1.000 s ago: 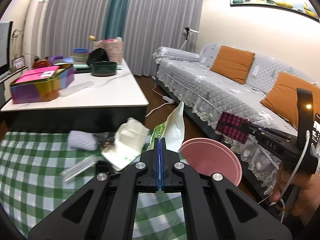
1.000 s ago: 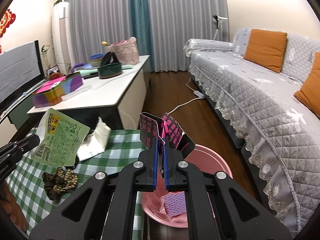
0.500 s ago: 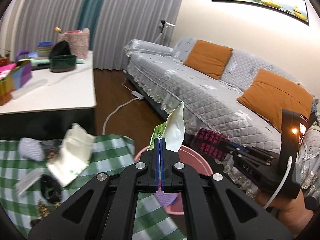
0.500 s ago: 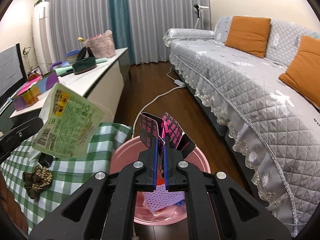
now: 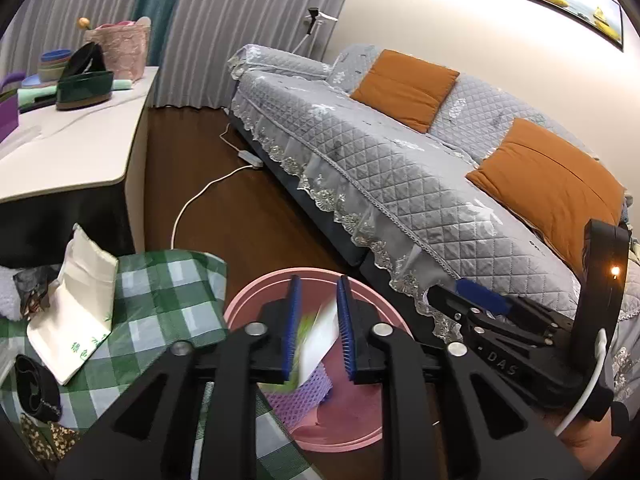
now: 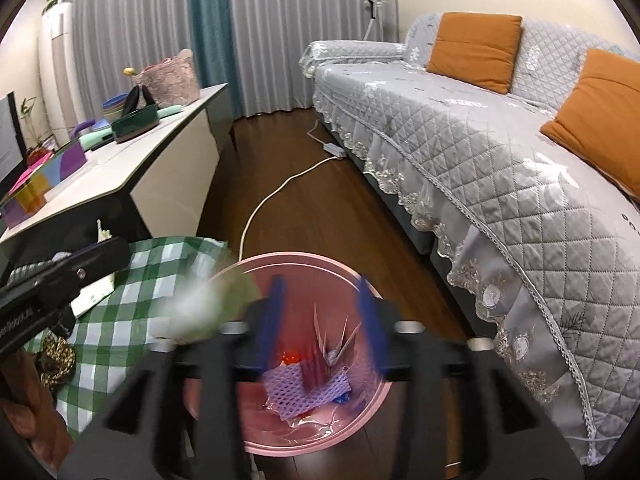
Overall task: Collect trash
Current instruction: 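Open both tools over the pink basin to drop the wrapper and packet, then grasp the clear plastic tube with the left tool while the right tool grasps the white paper bag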
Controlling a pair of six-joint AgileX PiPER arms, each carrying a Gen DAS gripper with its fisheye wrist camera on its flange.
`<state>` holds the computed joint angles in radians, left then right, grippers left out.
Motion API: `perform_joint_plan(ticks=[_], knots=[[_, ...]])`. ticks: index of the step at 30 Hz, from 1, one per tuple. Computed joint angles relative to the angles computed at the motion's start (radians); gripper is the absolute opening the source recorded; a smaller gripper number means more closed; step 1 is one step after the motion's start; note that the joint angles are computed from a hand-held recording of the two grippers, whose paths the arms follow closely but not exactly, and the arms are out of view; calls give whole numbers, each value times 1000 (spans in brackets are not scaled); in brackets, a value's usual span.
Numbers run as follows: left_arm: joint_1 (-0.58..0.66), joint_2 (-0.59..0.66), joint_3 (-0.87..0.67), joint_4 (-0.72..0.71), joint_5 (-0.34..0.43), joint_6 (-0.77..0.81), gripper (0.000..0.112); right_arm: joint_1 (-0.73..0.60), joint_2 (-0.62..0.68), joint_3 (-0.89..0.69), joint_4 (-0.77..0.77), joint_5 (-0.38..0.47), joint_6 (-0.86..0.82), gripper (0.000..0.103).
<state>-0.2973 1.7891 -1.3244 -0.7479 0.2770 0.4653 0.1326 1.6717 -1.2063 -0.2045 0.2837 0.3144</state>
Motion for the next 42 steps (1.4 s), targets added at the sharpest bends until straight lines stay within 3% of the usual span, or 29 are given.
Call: perform_joint_plan(ticks=[6,13,20,25,30,42], knots=[[15,-80,99,18,-21,-6,18,28,-9,-8,-15,-7,19,51],[83,-258,253,122,-22,-76,18,99,-61,5,49,-43,-26,51],[245,-487,371,195,59,-80,18,221,-97,12,-19,-64,49,51],[415,-577,416,90,111,70,18,293,-71,-18,-3,-77,34,51],[524,-587,506,10,63,213,18,333,-3,-73,147,-78,-104,50],[639,-383,499,-309,15,583,18,355,238,-289,384,-26,-321,50]])
